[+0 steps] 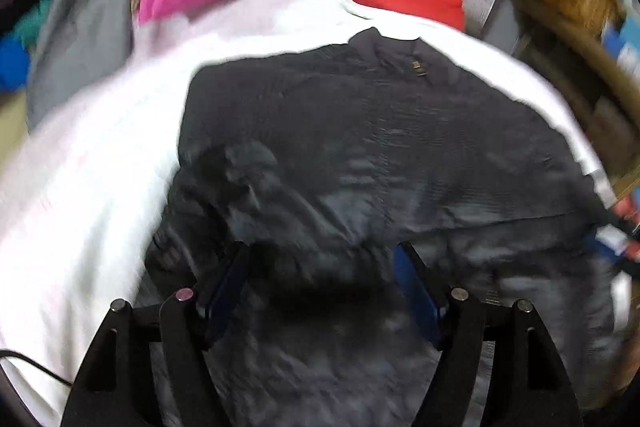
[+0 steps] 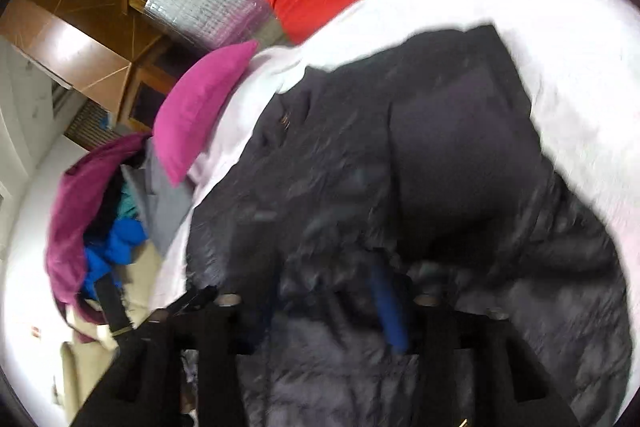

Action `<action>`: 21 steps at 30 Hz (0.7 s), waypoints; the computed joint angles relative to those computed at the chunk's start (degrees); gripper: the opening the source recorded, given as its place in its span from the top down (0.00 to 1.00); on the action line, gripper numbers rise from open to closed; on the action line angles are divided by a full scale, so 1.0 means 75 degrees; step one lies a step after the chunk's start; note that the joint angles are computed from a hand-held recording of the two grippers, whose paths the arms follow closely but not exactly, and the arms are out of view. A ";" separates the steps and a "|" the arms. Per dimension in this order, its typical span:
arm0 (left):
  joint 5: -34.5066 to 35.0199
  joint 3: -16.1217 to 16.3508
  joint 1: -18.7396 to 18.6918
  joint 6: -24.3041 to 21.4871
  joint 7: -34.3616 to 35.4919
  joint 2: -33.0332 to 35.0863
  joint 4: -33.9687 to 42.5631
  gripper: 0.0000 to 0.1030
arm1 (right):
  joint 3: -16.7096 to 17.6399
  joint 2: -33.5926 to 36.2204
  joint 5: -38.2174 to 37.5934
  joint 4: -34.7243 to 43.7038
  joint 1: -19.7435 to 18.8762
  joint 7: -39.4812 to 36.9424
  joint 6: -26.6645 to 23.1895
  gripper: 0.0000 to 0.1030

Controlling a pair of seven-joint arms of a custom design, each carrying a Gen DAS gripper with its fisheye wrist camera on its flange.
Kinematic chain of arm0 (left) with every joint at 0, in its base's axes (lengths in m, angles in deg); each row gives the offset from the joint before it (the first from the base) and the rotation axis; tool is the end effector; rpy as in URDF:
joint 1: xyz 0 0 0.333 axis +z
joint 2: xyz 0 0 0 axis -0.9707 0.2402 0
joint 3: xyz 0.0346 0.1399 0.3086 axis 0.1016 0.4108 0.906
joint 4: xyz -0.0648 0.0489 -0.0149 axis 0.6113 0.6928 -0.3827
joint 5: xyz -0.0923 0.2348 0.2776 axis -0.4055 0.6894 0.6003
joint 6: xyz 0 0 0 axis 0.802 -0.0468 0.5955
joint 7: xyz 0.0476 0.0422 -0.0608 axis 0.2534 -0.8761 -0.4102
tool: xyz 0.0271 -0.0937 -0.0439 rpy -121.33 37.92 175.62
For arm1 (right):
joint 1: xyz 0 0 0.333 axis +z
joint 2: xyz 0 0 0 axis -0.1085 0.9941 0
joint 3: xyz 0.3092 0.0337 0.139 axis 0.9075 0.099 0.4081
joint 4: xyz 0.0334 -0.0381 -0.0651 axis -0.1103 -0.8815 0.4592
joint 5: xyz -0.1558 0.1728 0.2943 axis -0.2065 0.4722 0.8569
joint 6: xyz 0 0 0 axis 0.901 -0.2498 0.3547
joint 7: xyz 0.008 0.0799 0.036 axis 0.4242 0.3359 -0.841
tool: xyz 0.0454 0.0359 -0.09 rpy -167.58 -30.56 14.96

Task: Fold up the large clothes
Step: 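Grasp the jacket hem with both grippers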

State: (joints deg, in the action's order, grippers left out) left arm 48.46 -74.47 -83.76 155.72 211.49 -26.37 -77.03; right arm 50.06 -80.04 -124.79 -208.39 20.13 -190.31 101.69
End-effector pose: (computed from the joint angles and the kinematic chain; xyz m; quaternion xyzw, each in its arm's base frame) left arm 0.5399 -0.1730 0.5415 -0.4552 0.8445 -0.2786 0.0439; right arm 0.3184 0.3790 0.5397 -0.2748 0.8613 -0.0437 0.4252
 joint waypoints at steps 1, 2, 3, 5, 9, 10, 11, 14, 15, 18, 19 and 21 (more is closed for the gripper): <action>-0.0402 0.0082 0.0058 -0.0498 0.0062 -0.0019 0.0092 0.27 | 0.0037 0.0092 -0.0286 -0.0025 -0.0088 0.0452 0.0445 0.33; -0.0754 0.0151 0.0120 -0.0949 0.0052 -0.0030 0.0162 0.27 | 0.0076 0.0184 -0.0535 -0.0001 -0.0153 0.0800 0.0717 0.33; -0.0982 0.0188 0.0165 -0.1244 0.0006 -0.0046 0.0182 0.27 | 0.0107 0.0327 -0.0856 0.0056 -0.0230 0.1197 0.1014 0.33; -0.1091 0.0186 0.0202 -0.1536 -0.0133 -0.0069 0.0176 0.27 | 0.0127 0.0564 -0.1399 0.0137 -0.0300 0.2013 0.1311 0.32; -0.0965 0.0106 0.0182 -0.1463 -0.0730 0.0055 0.0159 0.27 | -0.0011 0.0837 -0.2439 0.0161 -0.0232 0.3817 0.1308 0.32; -0.0998 0.0085 0.0168 -0.1352 -0.0904 0.0139 0.0209 0.27 | -0.0055 0.0859 -0.2653 0.0150 -0.0192 0.4234 0.1137 0.32; -0.1026 0.0066 0.0157 -0.1193 -0.1077 0.0233 0.0273 0.27 | -0.0103 0.0856 -0.2761 0.0132 -0.0128 0.4491 0.0886 0.32; -0.1016 0.0023 0.0137 -0.0827 -0.1545 0.0518 0.0479 0.27 | -0.0221 0.0886 -0.3264 0.0101 0.0044 0.5302 0.0202 0.32; -0.1069 0.0014 0.0146 -0.0793 -0.1637 0.0597 0.0540 0.27 | -0.0245 0.0915 -0.3633 0.0100 0.0090 0.5801 0.0056 0.32; -0.1459 -0.0028 0.0186 -0.0497 -0.1694 0.0720 0.0589 0.29 | -0.0385 0.1050 -0.3486 0.0284 0.0350 0.5479 -0.0434 0.52; -0.1499 -0.0041 0.0185 -0.0333 -0.1698 0.0694 0.0538 0.40 | -0.0441 0.1082 -0.3205 0.0346 0.0425 0.5061 -0.0529 0.71; -0.1430 -0.0036 0.0192 -0.0151 -0.1787 0.0663 0.0495 0.59 | -0.0452 0.1076 -0.2779 0.0476 0.0568 0.4370 -0.0929 0.74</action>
